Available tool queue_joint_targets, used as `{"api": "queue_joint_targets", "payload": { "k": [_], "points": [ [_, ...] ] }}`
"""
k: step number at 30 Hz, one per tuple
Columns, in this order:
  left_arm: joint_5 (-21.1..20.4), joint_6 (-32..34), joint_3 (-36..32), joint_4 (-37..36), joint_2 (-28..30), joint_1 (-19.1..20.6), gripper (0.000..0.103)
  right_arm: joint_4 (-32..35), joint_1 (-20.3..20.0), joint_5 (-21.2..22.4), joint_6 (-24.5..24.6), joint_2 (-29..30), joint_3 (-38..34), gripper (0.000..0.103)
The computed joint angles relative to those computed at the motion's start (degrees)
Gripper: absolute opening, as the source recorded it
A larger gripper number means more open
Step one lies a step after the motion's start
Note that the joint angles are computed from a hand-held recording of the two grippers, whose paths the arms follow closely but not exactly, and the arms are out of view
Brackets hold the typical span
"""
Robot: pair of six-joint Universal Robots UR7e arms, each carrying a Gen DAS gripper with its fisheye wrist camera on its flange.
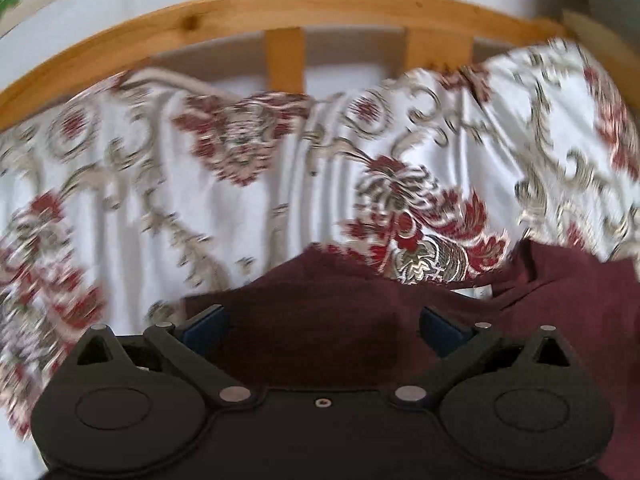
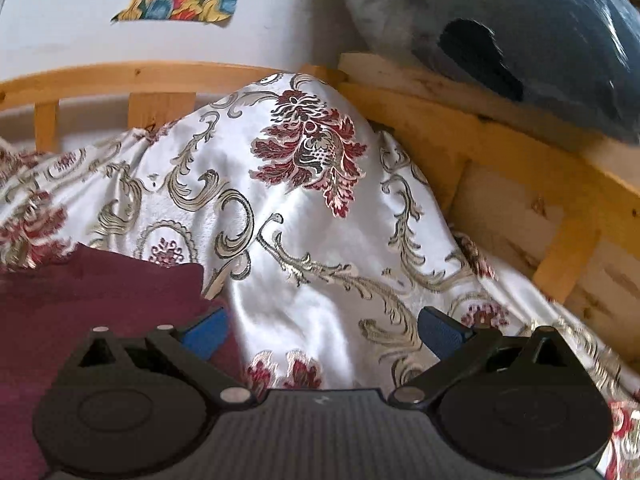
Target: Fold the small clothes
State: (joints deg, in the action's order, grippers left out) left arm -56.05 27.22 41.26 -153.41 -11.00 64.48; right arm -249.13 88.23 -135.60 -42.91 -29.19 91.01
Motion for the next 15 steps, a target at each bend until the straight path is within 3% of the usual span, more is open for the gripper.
{"api": "queue_joint_targets", "payload": {
  "k": [6,11,15],
  "points": [
    [1.07,-4.88,18.8,-4.99,-12.86,-1.04,0.102,9.2,0.98,1.47,10.79,-4.86,9.93,0.103],
    [4.98,-7.49,31.47,-7.78,-21.13,-1.59,0.102,10.87,2.55,1.51,10.51,-6.27,15.01,0.103],
    [4.2,-9.03,41.75,-12.82,-27.39,-1.58,0.102,12.23,3.71,0.73,11.12,-7.03,18.86,0.103]
  ]
}}
